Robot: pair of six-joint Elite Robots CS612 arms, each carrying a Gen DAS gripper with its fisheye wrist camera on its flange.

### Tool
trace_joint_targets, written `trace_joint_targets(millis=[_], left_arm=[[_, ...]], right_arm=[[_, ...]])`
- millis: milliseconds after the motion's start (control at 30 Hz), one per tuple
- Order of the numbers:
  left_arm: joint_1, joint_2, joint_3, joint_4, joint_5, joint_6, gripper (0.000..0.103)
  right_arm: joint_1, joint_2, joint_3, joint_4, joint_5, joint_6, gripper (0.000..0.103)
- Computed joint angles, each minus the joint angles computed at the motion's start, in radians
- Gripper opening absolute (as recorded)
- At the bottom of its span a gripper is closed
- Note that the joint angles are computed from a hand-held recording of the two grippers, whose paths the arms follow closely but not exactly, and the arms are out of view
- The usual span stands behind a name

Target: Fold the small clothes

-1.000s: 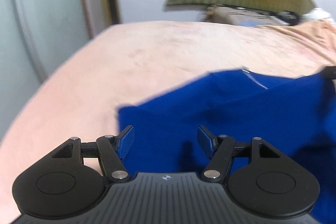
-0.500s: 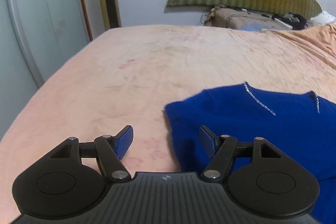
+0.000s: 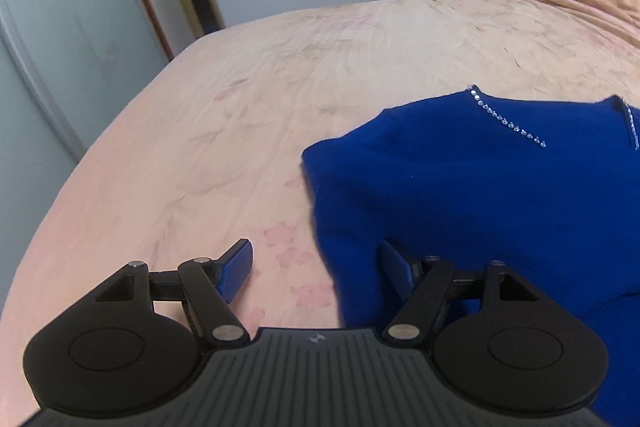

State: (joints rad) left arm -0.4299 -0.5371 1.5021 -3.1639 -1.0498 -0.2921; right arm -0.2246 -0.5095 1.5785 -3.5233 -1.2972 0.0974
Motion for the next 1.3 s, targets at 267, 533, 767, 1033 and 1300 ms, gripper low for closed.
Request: trace_joint_targets(millis=[267, 533, 767, 1033, 1300], left_arm=[[-0.039, -0.054, 0.105, -0.130, -0.039, 0.023, 0.074], [-0.072, -0.065, 0.142, -0.106, -0.066, 0.026, 0.074], [-0.079, -0.078, 0.172, -0.102, -0.070, 0.000, 0.074], [-0.091, -0.094, 0.214, -0.111, -0.067, -0.012, 0.074], [-0.099, -0.105, 0.255, -0.145, -0.068, -0.010, 0.074]], right_arm=[[0.047, -0.019, 0.074, -0.131, -0.124, -0.085, 0.066], [0.095, -0.028, 0.106, -0.082, -0.214, -0.171, 0.083], [0.075, -0.054, 0.185, -0.192, -0.094, -0.163, 0.091], [0.061, -0.077, 0.251, -0.199, 0.043, -0.135, 0.091], [0.063, -0.087, 0.294, -0.230, 0.067, -0.149, 0.094]])
